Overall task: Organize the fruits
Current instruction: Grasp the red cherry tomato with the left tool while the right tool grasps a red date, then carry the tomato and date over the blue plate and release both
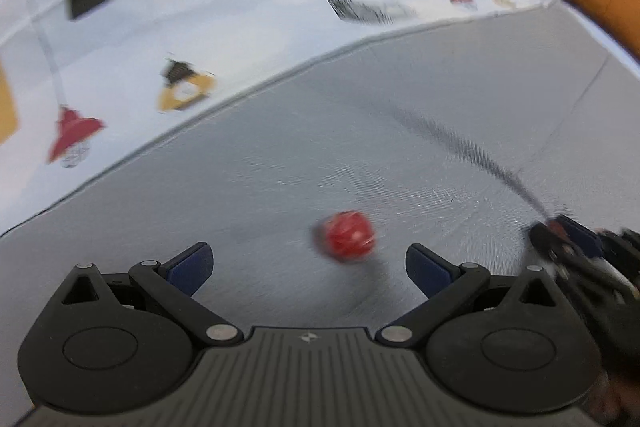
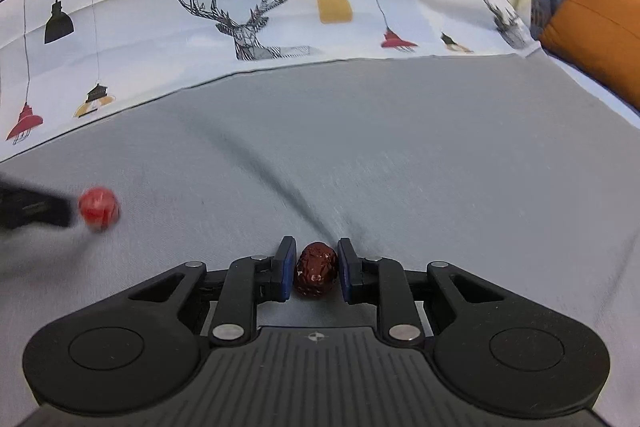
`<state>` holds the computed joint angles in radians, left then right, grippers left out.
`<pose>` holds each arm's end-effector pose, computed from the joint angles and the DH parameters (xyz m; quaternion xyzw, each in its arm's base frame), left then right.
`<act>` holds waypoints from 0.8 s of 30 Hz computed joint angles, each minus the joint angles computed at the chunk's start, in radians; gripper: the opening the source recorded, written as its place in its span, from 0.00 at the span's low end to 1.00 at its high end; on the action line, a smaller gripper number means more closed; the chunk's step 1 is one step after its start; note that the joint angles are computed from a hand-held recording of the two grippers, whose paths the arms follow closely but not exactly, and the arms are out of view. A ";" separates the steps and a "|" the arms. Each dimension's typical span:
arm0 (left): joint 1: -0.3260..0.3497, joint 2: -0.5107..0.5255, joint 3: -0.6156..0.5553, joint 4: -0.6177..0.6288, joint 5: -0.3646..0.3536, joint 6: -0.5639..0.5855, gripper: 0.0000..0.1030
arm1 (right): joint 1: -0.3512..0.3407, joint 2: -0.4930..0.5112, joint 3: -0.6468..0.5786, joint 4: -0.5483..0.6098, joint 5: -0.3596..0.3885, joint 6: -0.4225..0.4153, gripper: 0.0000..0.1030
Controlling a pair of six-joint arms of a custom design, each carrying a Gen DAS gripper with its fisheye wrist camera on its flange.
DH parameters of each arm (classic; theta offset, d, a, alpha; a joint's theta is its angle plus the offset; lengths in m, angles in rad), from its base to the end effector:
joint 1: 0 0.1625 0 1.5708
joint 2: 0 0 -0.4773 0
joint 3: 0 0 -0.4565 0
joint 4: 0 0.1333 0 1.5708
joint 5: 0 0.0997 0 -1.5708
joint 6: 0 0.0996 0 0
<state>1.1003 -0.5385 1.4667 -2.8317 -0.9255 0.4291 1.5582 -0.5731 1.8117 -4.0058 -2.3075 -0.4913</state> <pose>-0.1921 -0.8038 -0.0008 0.3594 0.8651 -0.1635 0.3094 0.0581 -0.6558 0.0556 -0.0142 -0.7970 0.4346 0.4191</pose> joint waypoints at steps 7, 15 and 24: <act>0.009 0.026 -0.059 0.095 -0.017 -0.025 0.33 | 0.017 0.001 0.012 0.010 -0.046 0.015 0.23; -0.027 -0.204 0.191 -0.067 -0.067 0.027 0.33 | 0.158 -0.075 0.123 -0.014 -0.049 0.099 0.23; -0.105 -0.654 0.547 -0.044 -0.029 -0.076 0.33 | 0.431 -0.145 0.288 -0.032 -0.079 0.161 0.23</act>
<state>0.9957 -1.1921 2.0138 -2.8754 -0.9542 0.3529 1.9887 -0.7184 2.1001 -4.0382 -2.3863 -0.3304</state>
